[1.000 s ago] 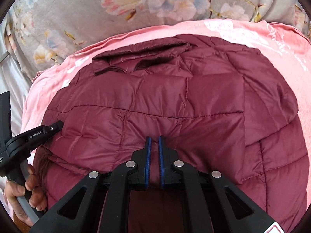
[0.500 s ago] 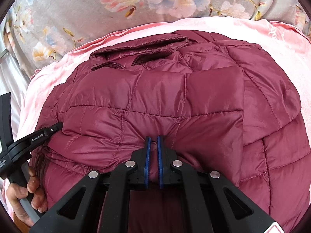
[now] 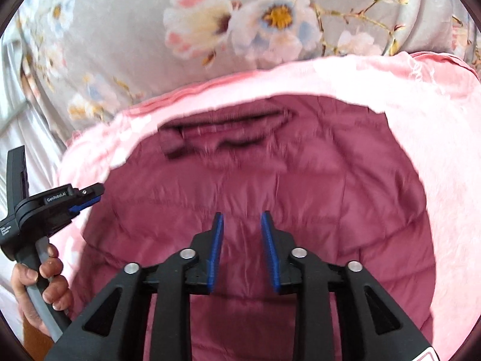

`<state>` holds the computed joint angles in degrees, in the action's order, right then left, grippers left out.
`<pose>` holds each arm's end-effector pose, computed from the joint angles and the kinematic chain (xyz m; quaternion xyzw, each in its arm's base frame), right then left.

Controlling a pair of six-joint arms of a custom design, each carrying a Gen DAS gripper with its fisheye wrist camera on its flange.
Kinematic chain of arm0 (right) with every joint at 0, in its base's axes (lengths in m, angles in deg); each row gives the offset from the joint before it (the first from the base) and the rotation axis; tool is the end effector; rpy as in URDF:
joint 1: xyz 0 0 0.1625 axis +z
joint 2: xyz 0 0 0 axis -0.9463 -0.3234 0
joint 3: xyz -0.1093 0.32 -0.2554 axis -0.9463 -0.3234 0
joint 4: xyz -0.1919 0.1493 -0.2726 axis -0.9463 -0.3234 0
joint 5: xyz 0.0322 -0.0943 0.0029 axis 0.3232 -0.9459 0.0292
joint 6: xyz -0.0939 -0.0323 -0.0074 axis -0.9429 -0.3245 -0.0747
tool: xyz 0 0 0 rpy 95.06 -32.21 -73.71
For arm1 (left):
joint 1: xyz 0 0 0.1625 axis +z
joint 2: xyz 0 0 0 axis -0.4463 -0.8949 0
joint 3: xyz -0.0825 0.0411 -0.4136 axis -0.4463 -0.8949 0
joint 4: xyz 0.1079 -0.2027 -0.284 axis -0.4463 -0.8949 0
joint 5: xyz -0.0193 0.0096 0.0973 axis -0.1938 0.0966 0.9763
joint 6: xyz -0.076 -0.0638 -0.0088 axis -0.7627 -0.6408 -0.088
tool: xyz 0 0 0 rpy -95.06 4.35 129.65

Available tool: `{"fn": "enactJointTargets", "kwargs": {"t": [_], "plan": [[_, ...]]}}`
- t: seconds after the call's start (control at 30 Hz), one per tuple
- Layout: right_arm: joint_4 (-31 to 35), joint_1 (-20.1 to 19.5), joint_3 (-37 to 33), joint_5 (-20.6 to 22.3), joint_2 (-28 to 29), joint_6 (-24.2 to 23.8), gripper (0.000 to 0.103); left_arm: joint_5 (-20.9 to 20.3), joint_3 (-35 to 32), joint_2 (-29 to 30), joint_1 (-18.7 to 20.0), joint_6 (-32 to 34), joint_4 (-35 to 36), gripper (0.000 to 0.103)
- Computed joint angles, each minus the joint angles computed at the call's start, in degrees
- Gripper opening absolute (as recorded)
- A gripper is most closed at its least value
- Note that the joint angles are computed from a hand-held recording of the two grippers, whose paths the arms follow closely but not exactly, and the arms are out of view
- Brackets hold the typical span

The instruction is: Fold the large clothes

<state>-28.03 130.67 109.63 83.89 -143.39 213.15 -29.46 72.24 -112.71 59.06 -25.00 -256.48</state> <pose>-0.0030 -0.2744 0.3195 -0.0241 -0.8651 0.4473 0.2256 -0.3215 -0.4338 0.0171 0.1682 0.9277 -0.3040 0.1369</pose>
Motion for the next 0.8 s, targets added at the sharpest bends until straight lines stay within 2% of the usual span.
{"fn": "enactJointTargets", "kwargs": {"t": [0.07,0.13,0.33,0.43,0.5,0.6,0.63,0.67,0.7,0.8], "plan": [[2.0,-0.6,-2.7,-2.3,0.7,2.3,0.042,-1.3,-2.9,0.4,-0.3,0.1,0.3,0.047],[4.0,-1.4,-5.7,-5.0,2.6,4.5,0.044,-2.0,-5.5,1.4,-0.1,0.2,0.9,0.047],[5.1,-2.0,-13.5,-7.9,11.7,12.6,0.044,-4.6,-15.4,6.8,2.9,-2.6,8.1,0.047],[5.3,-1.9,-16.7,-7.9,16.3,15.9,0.045,-5.7,-18.8,9.0,4.6,-3.9,11.2,0.047],[5.1,-1.5,-18.4,-7.0,18.7,17.3,0.045,-6.2,-20.8,10.5,5.5,-4.3,12.0,0.047],[5.1,-1.6,-19.7,-8.0,21.0,18.3,0.043,-7.1,-22.7,11.9,6.3,-4.9,13.9,0.046],[5.0,-1.4,-19.9,-8.1,21.4,18.2,0.033,-7.0,-23.0,12.2,6.5,-5.2,14.5,0.043],[5.0,-1.1,-20.2,-8.3,21.7,17.9,0.016,-7.0,-23.1,12.4,6.7,-5.2,14.9,0.028],[5.0,-0.7,-20.3,-8.3,21.8,17.2,0.013,-7.5,-23.2,12.6,7.0,-4.9,15.5,0.008],[2.2,1.1,-18.4,-5.7,19.8,13.9,0.010,-8.5,-21.5,12.3,7.3,-3.8,13.4,0.006]]}}
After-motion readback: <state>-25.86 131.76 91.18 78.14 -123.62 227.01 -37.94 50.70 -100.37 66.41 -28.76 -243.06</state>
